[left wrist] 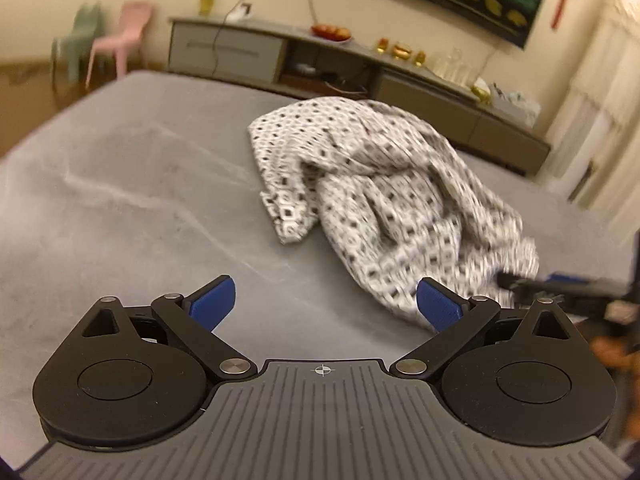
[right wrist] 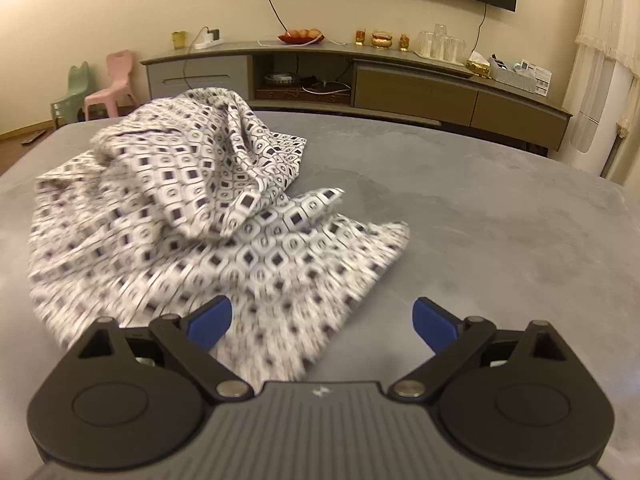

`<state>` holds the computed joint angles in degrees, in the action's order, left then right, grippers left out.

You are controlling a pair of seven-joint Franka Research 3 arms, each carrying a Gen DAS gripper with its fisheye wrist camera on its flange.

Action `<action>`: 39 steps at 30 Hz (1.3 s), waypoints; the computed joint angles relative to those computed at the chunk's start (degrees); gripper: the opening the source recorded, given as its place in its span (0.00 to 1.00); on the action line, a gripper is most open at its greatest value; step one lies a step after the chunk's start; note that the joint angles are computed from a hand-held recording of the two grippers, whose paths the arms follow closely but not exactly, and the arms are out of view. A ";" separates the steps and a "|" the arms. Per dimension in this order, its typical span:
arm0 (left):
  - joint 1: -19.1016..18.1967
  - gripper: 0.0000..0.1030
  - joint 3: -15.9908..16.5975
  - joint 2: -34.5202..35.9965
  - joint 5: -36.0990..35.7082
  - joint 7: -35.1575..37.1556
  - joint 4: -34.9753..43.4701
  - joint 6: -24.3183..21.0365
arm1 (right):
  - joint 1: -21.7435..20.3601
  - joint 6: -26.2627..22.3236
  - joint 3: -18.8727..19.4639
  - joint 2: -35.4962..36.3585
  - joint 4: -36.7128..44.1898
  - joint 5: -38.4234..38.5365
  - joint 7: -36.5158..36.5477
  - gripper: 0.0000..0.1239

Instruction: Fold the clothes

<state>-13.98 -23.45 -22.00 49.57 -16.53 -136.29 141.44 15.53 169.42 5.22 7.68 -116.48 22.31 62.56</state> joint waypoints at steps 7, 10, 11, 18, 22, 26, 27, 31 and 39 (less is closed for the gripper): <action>1.40 0.90 1.53 -4.37 -2.62 -3.63 -4.35 4.24 | 15.58 -3.96 -13.39 -2.49 3.69 30.97 -29.93 0.09; 1.97 0.90 -0.09 -6.05 -2.21 -3.32 -4.70 3.70 | 5.60 -12.32 -7.14 -15.95 0.17 60.55 -57.51 0.09; 2.12 0.90 -0.81 -6.11 -1.79 -2.92 -4.37 3.03 | 4.16 -16.83 -7.93 -19.98 -0.76 66.57 -62.54 0.09; 1.37 0.90 -3.34 -0.68 1.51 -1.04 0.10 -0.19 | 3.18 -6.47 -13.01 -18.26 -8.92 36.48 -38.40 0.09; -0.25 0.90 -3.49 5.79 4.89 3.36 6.69 -5.14 | 2.32 -14.22 -16.11 -15.52 -7.81 28.75 -23.87 0.10; -1.67 0.91 -1.56 14.56 9.19 10.58 16.65 -8.72 | 5.64 -13.65 -19.23 -16.87 -8.45 31.39 -27.32 0.12; -2.07 0.92 -0.77 17.04 9.75 12.82 19.66 -9.17 | 5.97 -13.98 -19.78 -17.10 -8.74 30.62 -26.68 0.12; -4.59 0.91 2.22 30.01 7.94 19.88 34.50 -16.83 | 7.22 -14.66 -21.10 -16.32 -7.83 27.84 -23.02 0.13; -5.62 0.00 10.50 31.35 5.16 18.34 37.84 -9.69 | 6.49 -15.28 -21.78 -11.24 -0.76 34.35 -23.04 0.12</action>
